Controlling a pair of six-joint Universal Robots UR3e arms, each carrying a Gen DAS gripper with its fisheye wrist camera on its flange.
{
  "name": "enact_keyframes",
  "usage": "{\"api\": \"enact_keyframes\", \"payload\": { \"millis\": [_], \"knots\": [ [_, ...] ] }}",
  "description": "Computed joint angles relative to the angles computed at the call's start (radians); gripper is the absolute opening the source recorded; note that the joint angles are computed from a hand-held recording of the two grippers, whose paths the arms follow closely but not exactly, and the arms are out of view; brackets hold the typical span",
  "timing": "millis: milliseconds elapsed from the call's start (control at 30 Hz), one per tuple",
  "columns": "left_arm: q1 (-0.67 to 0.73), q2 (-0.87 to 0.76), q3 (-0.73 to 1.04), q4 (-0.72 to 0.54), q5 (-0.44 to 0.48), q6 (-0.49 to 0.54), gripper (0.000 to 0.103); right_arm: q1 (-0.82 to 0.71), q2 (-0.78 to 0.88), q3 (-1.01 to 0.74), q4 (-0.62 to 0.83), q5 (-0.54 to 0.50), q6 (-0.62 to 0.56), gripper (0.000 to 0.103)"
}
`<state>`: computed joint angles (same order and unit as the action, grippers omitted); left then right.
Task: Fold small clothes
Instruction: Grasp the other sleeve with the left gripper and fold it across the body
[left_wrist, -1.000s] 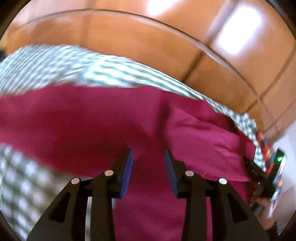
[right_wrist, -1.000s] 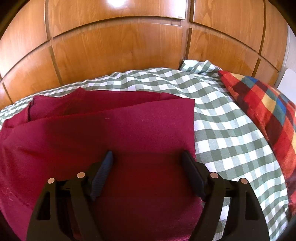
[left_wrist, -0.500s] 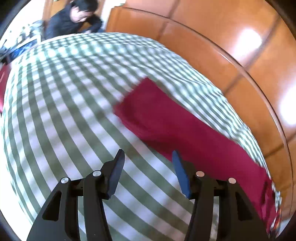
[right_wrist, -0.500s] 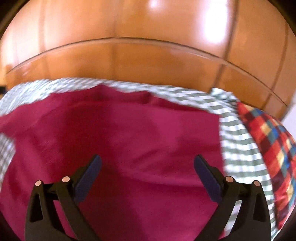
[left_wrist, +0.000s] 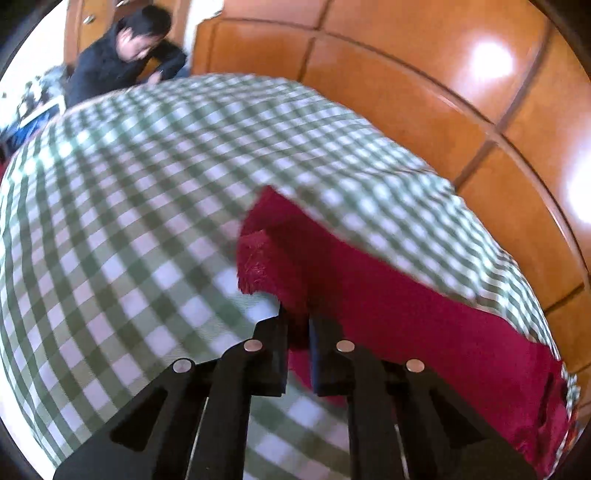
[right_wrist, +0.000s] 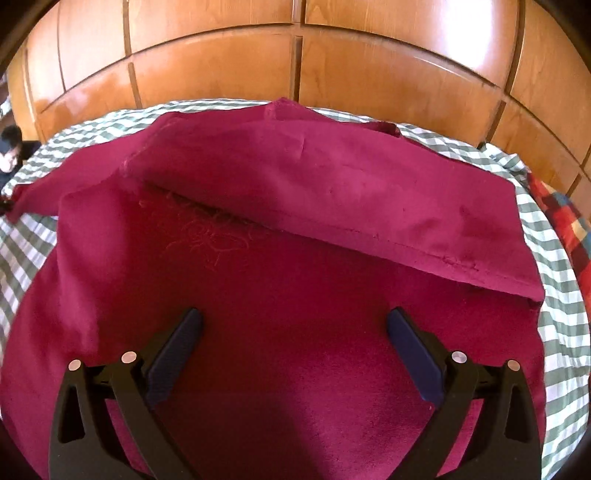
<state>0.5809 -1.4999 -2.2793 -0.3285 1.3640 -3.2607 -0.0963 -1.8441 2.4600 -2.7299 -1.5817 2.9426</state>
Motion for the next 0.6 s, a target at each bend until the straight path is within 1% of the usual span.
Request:
{"api": "enact_keyframes", "payload": {
  "millis": [100,233,300,333,400,500,600],
  "knots": [
    [-0.068,0.041,0.018,-0.003,-0.015,-0.010,0.006,0.021,0.011,0.002,-0.017,-0.019,0.012,0.099],
    [-0.177,0.117,0.053,-0.016,-0.095,-0.045,0.006,0.018,0.006,0.003,-0.015,-0.016,0.010,0.099],
    [-0.260,0.120,0.087,-0.011,-0.107,-0.062,0.006,0.014,0.003,0.004,-0.012,-0.012,0.007,0.099],
    [-0.327,0.113,0.110,-0.002,-0.101,-0.079,0.006,0.013,0.004,0.004,-0.013,-0.009,0.006,0.099],
    [-0.425,0.085,0.149,0.016,-0.103,-0.102,0.006,0.009,0.000,0.004,-0.010,-0.006,0.005,0.099],
    [-0.619,-0.028,0.245,0.050,-0.068,-0.145,0.006,0.006,-0.009,0.008,-0.007,0.000,0.008,0.099],
    [-0.760,-0.148,0.337,0.056,-0.044,-0.171,0.007,-0.001,-0.016,0.011,-0.004,0.010,0.010,0.099]
  ]
}}
